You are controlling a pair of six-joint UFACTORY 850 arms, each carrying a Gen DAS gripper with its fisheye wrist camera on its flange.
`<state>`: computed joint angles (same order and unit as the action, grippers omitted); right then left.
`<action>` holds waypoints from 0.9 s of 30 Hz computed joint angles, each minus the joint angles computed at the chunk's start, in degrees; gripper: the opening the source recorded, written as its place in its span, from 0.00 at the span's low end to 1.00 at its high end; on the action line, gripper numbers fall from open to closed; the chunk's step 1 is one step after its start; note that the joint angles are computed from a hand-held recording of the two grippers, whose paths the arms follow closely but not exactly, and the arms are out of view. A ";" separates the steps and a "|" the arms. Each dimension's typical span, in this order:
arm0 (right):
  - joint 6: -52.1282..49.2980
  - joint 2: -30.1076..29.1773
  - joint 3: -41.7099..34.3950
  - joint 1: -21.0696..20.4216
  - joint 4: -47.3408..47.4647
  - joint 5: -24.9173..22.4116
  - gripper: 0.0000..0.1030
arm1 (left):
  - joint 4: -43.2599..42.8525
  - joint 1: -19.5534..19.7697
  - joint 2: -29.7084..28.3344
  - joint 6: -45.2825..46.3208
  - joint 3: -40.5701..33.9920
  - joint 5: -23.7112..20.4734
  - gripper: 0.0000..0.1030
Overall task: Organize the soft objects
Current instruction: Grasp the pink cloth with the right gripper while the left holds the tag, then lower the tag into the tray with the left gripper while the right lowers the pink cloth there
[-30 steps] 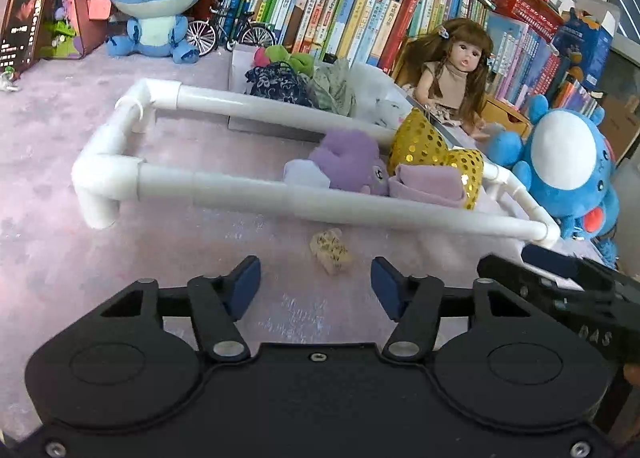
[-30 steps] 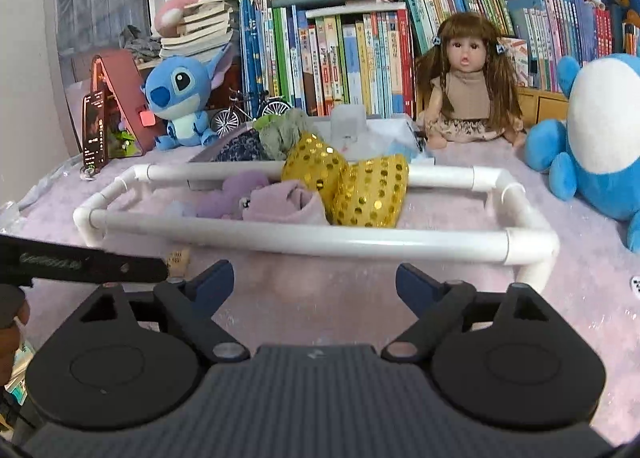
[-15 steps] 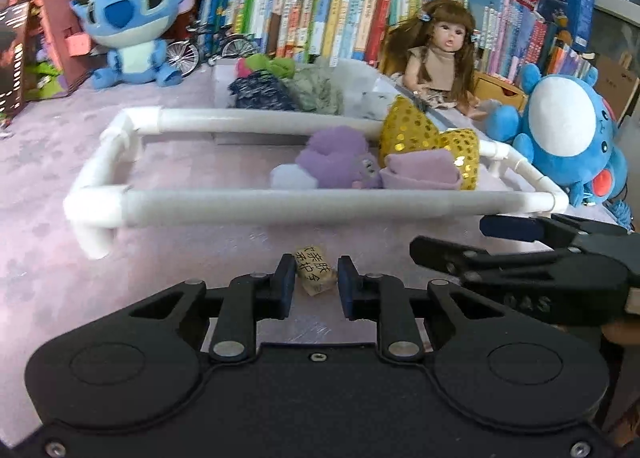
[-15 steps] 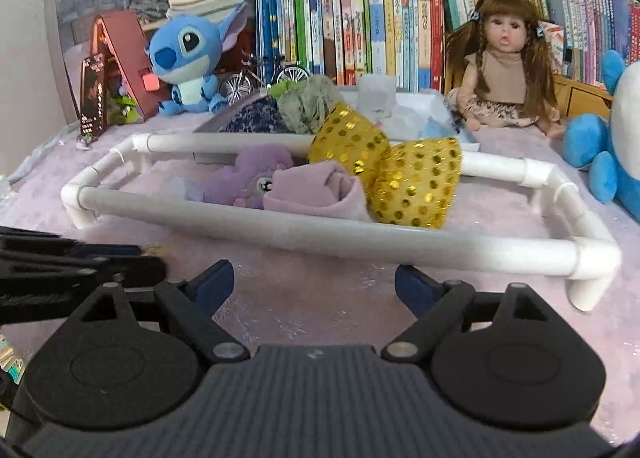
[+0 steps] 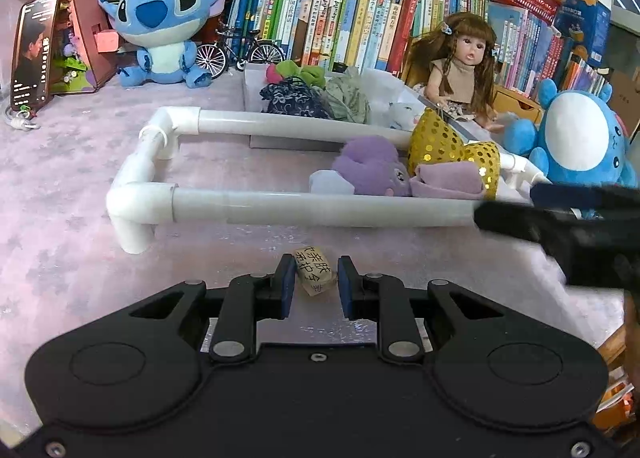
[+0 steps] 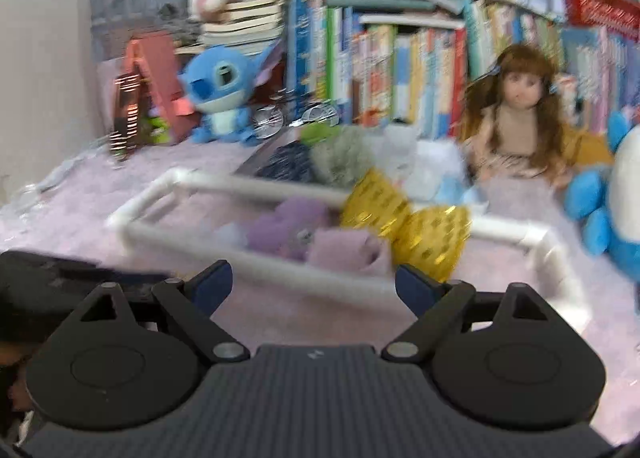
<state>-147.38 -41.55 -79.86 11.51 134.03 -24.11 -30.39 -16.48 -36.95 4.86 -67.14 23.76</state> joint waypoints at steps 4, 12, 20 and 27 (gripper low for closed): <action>4.24 -3.41 -5.33 0.60 -0.40 3.32 0.91 | 0.62 -0.41 0.21 -0.90 0.22 0.46 0.21; 20.38 -8.46 -12.93 1.14 -12.00 7.99 0.61 | 0.72 -1.00 0.86 -0.69 0.93 1.28 0.21; 21.59 -7.65 -11.15 -0.35 -9.66 4.45 0.30 | 1.88 -1.15 1.57 -1.30 1.38 1.79 0.21; 18.70 -5.36 -8.64 -1.34 -6.05 -0.51 0.27 | 5.62 -0.85 3.13 -3.46 1.38 2.90 0.21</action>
<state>-128.68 -46.91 -88.50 10.17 127.98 -24.61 -24.76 -17.33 -33.82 1.40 -65.76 26.66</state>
